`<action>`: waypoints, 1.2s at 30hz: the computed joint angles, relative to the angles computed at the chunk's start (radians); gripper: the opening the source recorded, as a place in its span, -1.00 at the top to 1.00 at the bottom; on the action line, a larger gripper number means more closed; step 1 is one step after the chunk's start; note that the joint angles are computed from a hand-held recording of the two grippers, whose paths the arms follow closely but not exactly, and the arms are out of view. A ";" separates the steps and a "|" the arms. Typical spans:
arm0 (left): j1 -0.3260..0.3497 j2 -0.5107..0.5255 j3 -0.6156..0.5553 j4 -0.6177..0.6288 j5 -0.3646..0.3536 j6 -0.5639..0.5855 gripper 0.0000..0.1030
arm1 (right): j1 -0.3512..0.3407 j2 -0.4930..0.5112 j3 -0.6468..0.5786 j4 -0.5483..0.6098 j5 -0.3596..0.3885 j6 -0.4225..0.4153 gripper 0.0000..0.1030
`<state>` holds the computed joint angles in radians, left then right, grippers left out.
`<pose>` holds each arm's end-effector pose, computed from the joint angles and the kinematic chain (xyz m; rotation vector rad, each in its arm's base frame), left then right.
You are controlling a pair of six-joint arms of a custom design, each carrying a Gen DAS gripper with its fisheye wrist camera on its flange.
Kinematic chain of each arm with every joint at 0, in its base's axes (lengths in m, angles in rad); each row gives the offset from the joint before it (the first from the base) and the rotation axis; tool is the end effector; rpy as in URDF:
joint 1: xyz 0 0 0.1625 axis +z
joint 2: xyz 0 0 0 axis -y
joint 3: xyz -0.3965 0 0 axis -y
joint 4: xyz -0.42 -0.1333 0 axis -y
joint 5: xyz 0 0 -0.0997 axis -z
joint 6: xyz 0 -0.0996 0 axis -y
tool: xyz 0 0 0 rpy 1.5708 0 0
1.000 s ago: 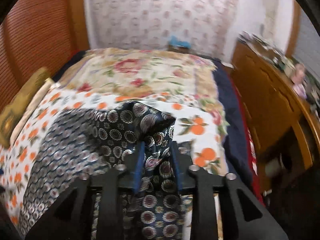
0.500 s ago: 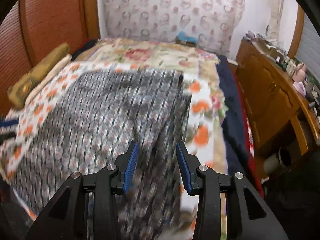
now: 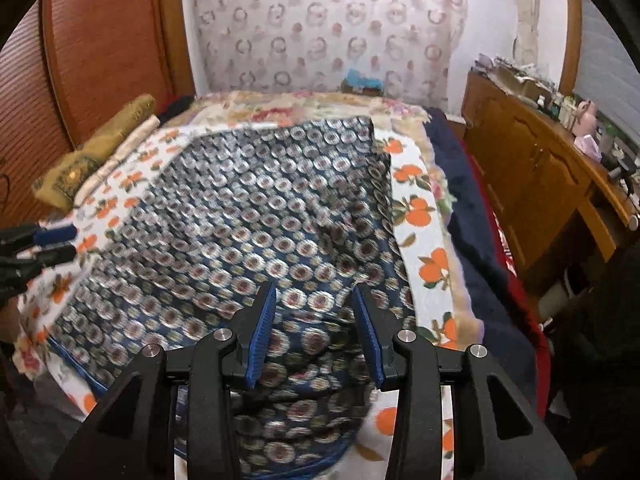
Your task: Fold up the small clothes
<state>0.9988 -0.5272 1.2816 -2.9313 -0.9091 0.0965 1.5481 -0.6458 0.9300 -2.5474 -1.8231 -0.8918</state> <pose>-0.2562 -0.7573 0.0666 0.5613 2.4273 -0.9532 0.0889 -0.8604 0.2728 0.9619 -2.3478 0.6784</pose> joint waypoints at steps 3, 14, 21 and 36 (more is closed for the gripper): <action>-0.001 -0.001 0.003 -0.001 -0.002 0.003 0.23 | 0.006 -0.005 0.017 0.002 -0.001 -0.008 0.14; 0.000 0.003 0.005 0.006 -0.016 -0.004 0.23 | -0.014 -0.033 0.083 0.024 -0.083 -0.041 0.92; -0.001 0.007 0.002 0.005 -0.019 -0.003 0.23 | -0.030 -0.117 0.179 -0.062 -0.051 -0.034 0.98; -0.007 0.027 -0.017 0.047 -0.016 -0.016 0.23 | -0.001 0.004 0.129 -0.159 -0.125 -0.103 0.85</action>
<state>0.9919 -0.5005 1.2647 -2.8842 -0.9248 0.0803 1.5470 -0.6414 1.0590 -2.7063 -1.9485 -0.9949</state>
